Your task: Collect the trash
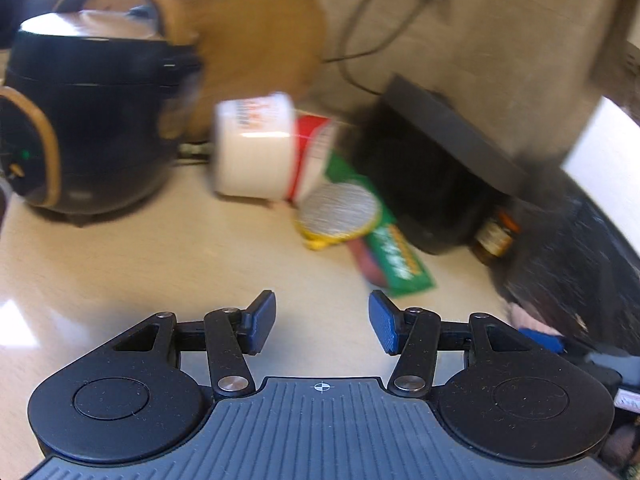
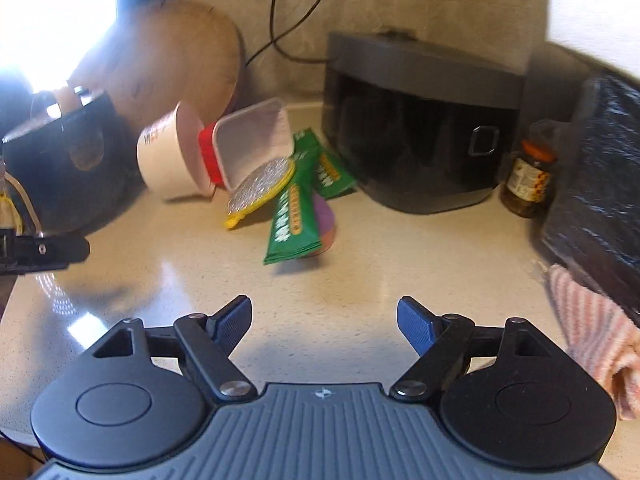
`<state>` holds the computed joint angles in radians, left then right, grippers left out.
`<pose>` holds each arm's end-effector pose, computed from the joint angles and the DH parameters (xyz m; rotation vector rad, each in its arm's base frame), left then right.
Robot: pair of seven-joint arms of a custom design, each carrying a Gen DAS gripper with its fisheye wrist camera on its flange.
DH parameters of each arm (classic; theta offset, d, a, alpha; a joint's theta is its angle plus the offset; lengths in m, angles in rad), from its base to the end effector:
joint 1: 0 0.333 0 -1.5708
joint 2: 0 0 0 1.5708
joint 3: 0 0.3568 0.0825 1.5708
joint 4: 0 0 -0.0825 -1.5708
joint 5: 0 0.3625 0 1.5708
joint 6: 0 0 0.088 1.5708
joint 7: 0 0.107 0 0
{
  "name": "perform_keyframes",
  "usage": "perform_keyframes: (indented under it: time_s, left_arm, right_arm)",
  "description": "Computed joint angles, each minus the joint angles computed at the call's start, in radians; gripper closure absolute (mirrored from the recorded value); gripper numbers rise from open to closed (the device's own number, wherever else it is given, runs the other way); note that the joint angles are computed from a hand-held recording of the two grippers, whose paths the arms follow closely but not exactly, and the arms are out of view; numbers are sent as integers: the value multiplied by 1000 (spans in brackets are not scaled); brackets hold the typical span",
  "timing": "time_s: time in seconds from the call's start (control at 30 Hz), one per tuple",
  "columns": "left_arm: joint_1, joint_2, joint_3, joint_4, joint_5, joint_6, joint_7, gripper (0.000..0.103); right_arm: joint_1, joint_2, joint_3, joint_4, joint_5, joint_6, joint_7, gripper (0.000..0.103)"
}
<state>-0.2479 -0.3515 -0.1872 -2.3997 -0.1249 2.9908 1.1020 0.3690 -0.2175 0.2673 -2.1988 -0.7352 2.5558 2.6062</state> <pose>0.4103 -0.1948 0.6084 -1.9303 1.7005 -1.2368 0.3911 0.3145 0.5801 -1.8568 1.6440 -0.7756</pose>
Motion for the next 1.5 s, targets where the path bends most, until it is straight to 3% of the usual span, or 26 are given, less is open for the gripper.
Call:
perform_keyframes:
  time_s: [0.1, 0.17, 0.3, 0.47, 0.6, 0.83, 1.0, 1.2, 1.23, 1.27, 1.33, 1.4, 1.5]
  left_arm:
    - [-43, 24, 75, 20, -41, -13, 82, 47]
    - [-78, 47, 118, 38, -93, -17, 151, 47]
    - [-144, 98, 173, 67, -244, -13, 297, 47]
    - [-260, 162, 247, 130, -515, -30, 569, 47]
    - [-262, 181, 236, 153, -615, -69, 700, 46]
    - [-206, 154, 184, 123, -728, -80, 814, 47]
    - [-109, 105, 114, 66, -673, -80, 754, 47]
    - [-46, 42, 92, -6, -556, -89, 621, 47]
    - [-40, 34, 92, -14, -537, -87, 600, 47]
    - [-35, 26, 93, -23, -519, -82, 580, 47]
    - [-41, 15, 103, -34, -497, -68, 558, 47]
    - [-50, 15, 112, -35, -478, -58, 542, 47]
    - [-78, 32, 130, -16, -461, -55, 554, 47]
  right_arm:
    - [18, 57, 24, 75, -31, -85, 2, 22]
    - [35, 80, 24, 99, -76, -101, 33, 15]
    - [72, 117, 5, 139, -120, -121, 45, 12]
    - [82, 141, -51, 154, -20, -70, -36, 12]
    - [70, 184, -74, 183, -40, -64, 15, 12]
    - [82, 317, -133, 313, -141, 35, 47, 13]
    - [113, 477, -179, 495, -124, 93, -107, 26]
    - [131, 680, -203, 753, 54, 8, -328, 53]
    - [136, 691, -205, 768, 83, -15, -350, 67]
    - [144, 687, -208, 764, 114, -37, -354, 76]
    - [104, 634, -158, 670, 249, 24, -422, 85]
    - [57, 562, -88, 548, 397, 81, -542, 86]
    - [45, 458, -40, 394, 515, 121, -688, 86]
